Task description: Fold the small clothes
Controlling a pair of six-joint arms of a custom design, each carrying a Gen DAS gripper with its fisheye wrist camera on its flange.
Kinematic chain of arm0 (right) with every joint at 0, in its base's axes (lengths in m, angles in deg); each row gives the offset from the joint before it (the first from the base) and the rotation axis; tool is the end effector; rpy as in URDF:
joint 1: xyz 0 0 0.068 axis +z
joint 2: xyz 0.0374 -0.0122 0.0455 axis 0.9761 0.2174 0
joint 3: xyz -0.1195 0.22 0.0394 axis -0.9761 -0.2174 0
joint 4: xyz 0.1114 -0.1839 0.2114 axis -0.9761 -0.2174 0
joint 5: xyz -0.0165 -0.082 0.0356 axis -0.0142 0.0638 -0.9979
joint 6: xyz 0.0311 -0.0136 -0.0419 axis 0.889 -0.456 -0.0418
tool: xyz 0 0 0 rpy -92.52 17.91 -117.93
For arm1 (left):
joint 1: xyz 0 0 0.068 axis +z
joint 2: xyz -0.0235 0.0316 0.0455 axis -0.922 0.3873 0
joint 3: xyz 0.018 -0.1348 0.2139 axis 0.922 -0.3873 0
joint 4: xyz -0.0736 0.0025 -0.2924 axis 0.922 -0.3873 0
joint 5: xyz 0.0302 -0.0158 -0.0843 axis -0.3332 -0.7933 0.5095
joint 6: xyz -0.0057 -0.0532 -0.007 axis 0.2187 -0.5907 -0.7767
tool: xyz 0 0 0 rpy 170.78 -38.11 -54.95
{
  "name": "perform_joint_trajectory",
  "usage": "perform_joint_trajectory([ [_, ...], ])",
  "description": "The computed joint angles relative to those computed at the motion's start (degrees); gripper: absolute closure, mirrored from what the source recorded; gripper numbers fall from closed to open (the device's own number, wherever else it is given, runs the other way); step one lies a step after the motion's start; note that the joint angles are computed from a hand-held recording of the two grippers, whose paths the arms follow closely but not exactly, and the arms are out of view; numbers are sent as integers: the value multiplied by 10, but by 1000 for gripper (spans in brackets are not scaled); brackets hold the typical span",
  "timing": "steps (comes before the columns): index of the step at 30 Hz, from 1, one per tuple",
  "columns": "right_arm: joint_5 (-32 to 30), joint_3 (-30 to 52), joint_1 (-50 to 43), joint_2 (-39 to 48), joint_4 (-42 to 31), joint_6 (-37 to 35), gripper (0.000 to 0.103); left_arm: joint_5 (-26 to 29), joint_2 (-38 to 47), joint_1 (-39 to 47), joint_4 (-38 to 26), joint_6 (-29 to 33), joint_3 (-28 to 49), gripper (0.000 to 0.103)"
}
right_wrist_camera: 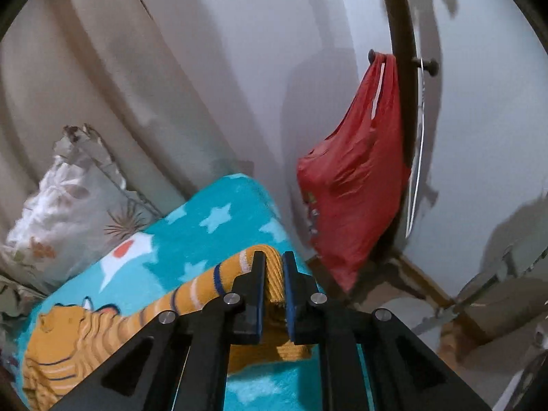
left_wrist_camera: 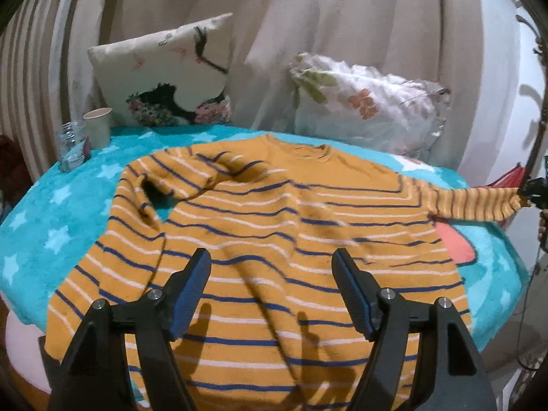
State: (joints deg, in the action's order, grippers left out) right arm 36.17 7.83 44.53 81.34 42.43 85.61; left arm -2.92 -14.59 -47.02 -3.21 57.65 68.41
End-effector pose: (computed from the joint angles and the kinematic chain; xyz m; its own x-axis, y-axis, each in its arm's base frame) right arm 0.3172 -0.1951 0.1601 -0.4047 0.4756 -0.7811 0.4421 0.8494 0.2881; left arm 0.2117 0.0632 0.1594 -0.6124 -0.0528 -0.7888 0.0620 0.9915 -0.1145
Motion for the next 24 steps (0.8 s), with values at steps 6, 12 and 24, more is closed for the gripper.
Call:
perform_joint_trajectory([
  [6, 49, -22, 73, -43, 3, -15, 92, -60, 93, 8, 26, -2, 33, 28],
  [12, 84, -47, 199, -99, -15, -29, 92, -52, 153, 37, 37, 4, 52, 27],
  [24, 160, 131, 492, 9, -77, -12, 92, -20, 168, 116, 57, 38, 44, 26],
])
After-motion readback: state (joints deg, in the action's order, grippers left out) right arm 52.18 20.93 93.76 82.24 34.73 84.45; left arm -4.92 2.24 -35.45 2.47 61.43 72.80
